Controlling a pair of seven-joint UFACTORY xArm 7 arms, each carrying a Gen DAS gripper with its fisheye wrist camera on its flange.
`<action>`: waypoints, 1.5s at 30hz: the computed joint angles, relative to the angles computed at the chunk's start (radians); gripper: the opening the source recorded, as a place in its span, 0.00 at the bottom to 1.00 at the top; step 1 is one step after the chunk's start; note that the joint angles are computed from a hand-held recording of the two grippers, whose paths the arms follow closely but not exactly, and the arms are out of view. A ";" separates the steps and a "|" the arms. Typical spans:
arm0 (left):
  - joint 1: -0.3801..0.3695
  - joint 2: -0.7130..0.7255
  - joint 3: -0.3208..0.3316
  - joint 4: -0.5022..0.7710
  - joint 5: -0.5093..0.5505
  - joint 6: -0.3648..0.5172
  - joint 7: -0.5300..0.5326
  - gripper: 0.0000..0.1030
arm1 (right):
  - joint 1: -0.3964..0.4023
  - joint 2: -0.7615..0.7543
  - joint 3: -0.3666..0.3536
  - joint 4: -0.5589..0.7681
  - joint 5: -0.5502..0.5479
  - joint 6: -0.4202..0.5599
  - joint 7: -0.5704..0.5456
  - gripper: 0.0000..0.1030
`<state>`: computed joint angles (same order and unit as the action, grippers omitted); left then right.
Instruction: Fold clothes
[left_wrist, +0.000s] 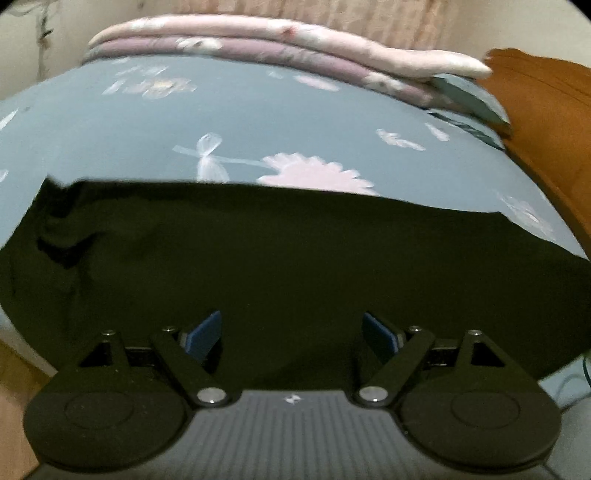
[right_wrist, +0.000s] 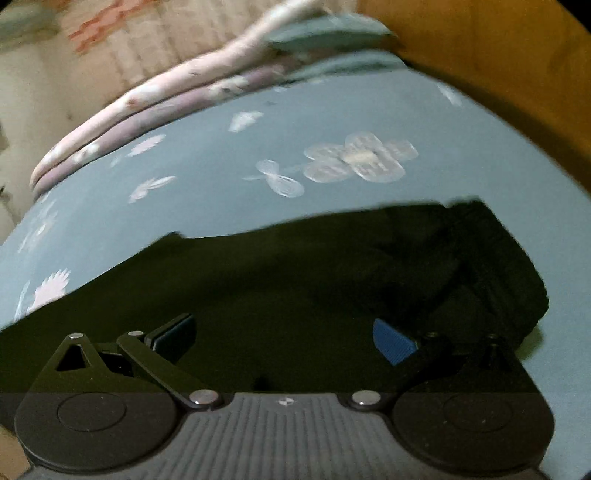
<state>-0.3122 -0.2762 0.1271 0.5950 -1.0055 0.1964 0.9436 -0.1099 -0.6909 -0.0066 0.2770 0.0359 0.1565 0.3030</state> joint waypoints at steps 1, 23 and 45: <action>-0.018 -0.015 0.005 -0.007 -0.019 0.000 0.038 0.82 | 0.006 -0.023 0.027 -0.005 -0.013 0.016 -0.002 1.00; -0.033 -0.129 -0.013 -0.165 -0.078 0.007 0.231 0.85 | -0.082 0.042 0.456 0.012 -0.369 0.086 0.443 1.00; -0.043 -0.069 -0.088 -0.113 -0.305 -0.012 0.450 0.86 | -0.126 0.029 0.675 0.021 -0.502 -0.003 0.763 1.00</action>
